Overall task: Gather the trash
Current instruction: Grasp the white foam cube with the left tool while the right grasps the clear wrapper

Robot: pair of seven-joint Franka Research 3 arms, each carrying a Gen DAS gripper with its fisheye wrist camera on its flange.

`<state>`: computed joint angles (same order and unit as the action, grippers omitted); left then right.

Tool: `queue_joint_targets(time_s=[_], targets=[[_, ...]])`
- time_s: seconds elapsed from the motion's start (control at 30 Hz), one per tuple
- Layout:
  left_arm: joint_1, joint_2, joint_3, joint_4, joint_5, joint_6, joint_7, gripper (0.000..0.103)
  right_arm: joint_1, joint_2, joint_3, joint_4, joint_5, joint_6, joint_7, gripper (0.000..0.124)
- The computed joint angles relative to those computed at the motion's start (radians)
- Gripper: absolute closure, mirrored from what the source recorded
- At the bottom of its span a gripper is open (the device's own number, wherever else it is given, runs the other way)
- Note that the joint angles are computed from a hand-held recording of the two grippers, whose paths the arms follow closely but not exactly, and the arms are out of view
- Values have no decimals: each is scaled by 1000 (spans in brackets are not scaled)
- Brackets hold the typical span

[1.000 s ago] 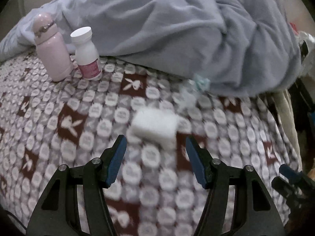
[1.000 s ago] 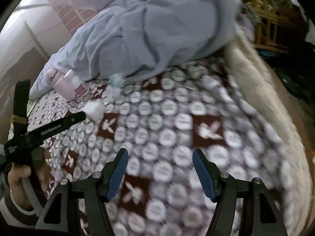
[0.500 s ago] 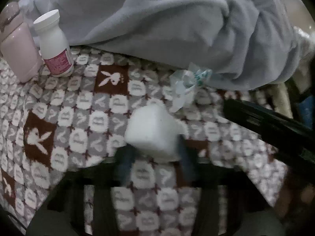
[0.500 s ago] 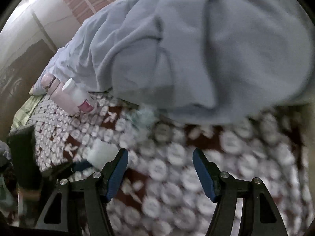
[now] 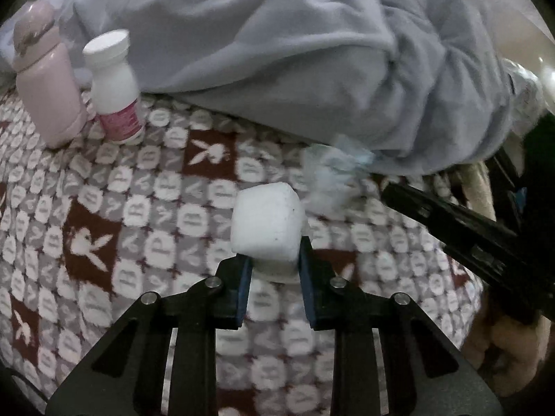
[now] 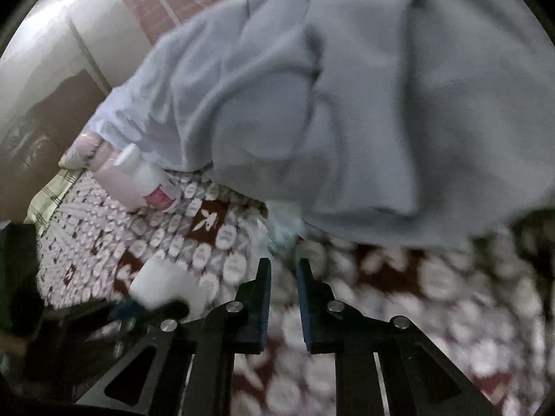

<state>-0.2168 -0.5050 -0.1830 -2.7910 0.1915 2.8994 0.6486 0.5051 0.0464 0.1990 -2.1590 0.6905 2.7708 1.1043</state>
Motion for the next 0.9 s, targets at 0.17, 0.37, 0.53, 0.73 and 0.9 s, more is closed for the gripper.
queue_joint_targets(time_s=[0.17,0.37,0.53,0.73,0.9], targets=[[-48,5,-44,39,-9,-43,-45,80,-21,-179,-44,-152,41,-30,-32,110],[-38,-45,-79,25,22,-133,-123,80,-8,-175,-48,-143,9,-31,-10,97],[-56,-106,-35,-43,-7,-139,-156,80,17,-18,-23,-6,28,-31,8,82],[-33,-74,-1,-49,3,-99,-138,80,27,183,11,163,-113,5,106,82],[-18,-50,-9,-35,-4,-88,-121,80,-26,185,69,146,-18,33,30,106]])
